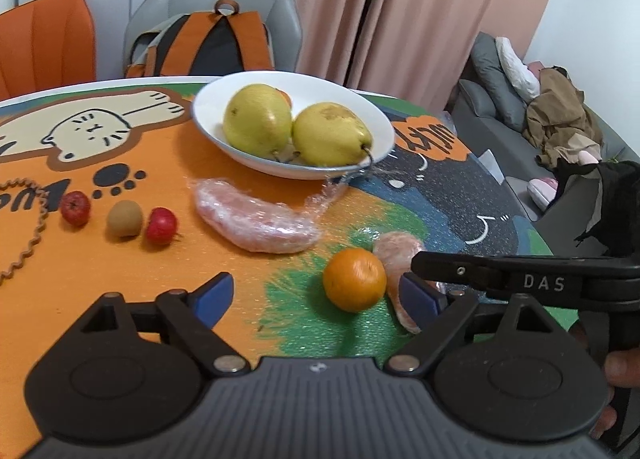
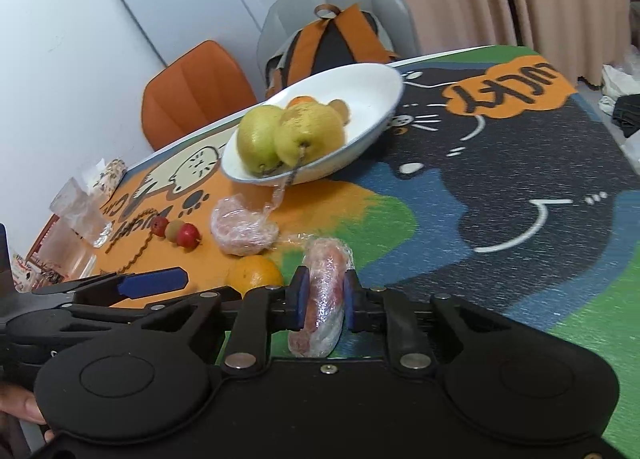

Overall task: Organize fruits
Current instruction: 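Grasp the mandarin with the left tool while the right tool grasps the wrapped meat, then lift and carry the mandarin and wrapped meat over the white plate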

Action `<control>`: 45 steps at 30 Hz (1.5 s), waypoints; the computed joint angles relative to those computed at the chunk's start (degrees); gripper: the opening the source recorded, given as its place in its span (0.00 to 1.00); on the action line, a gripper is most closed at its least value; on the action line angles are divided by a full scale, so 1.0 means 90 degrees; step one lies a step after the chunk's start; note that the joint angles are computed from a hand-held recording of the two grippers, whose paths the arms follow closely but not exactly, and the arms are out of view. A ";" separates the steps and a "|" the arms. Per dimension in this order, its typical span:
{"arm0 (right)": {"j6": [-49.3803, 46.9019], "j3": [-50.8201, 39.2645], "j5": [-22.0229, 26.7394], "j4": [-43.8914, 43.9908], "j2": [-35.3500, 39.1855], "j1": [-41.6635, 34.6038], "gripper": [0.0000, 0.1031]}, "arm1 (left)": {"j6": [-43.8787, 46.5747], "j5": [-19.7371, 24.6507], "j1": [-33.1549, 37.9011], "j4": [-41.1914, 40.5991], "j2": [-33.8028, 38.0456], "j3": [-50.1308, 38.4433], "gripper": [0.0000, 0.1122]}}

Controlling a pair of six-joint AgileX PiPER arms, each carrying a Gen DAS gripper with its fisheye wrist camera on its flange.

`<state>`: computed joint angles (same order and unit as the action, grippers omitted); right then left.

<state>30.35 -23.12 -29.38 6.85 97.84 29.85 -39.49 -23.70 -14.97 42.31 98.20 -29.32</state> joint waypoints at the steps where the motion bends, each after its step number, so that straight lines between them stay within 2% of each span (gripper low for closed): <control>1: -0.0055 0.0051 -0.0008 0.0062 -0.0037 -0.0020 0.16 | 0.0119 -0.0038 -0.0057 -0.0118 0.0054 -0.0004 0.76; 10: -0.0020 0.0294 -0.0156 -0.0018 -0.0130 -0.0146 0.16 | 0.0677 -0.0038 -0.0535 -0.0940 0.0526 -0.0276 0.63; 13: -0.0044 0.0378 -0.0212 -0.0030 -0.0176 -0.0205 0.16 | 0.1251 -0.0101 -0.0673 -0.1573 0.0623 -0.0283 0.55; 17: -0.0001 0.0389 -0.0220 -0.0157 -0.0164 -0.0217 0.17 | 0.0625 -0.0255 -0.0557 -0.0895 0.0686 -0.0338 0.33; 20: -0.0240 0.0291 -0.0103 0.0121 -0.0144 -0.0076 0.24 | 0.0758 -0.0180 -0.0605 -0.1068 0.0630 -0.0308 0.33; 24: -0.0323 0.0166 0.0023 0.0250 -0.0075 -0.0004 0.26 | 0.0704 -0.0214 -0.0467 -0.0930 0.0495 -0.0187 0.33; 27: -0.0354 0.0042 0.0084 0.0305 0.0064 0.0086 0.35 | 0.0568 -0.0224 -0.0310 -0.0727 0.0372 -0.0105 0.33; 29: -0.0526 -0.0029 0.0119 0.0463 0.0083 0.0208 0.48 | 0.0495 -0.0235 -0.0200 -0.0612 0.0295 -0.0051 0.33; 30: -0.0630 -0.0082 0.0189 0.0545 0.0078 0.0264 0.50 | 0.0475 -0.0259 -0.0133 -0.0561 0.0250 -0.0010 0.33; 32: -0.1334 -0.0269 0.0421 0.1225 0.0089 0.0489 0.56 | 0.0397 -0.0274 -0.0022 -0.0446 0.0173 0.0043 0.33; 36: -0.3230 -0.0635 0.0620 0.3220 0.0215 0.1016 0.59 | 0.0303 -0.0363 0.0252 -0.0260 0.0022 0.0178 0.33; 42: -0.4060 -0.0800 0.0568 0.4243 0.0301 0.1235 0.59 | -0.0029 -0.0452 0.0788 0.0273 -0.0058 0.0261 0.33; 45: -0.5055 -0.1000 0.0518 0.5312 0.0399 0.1478 0.59 | -0.0158 -0.0559 0.1038 0.0547 -0.0122 0.0337 0.33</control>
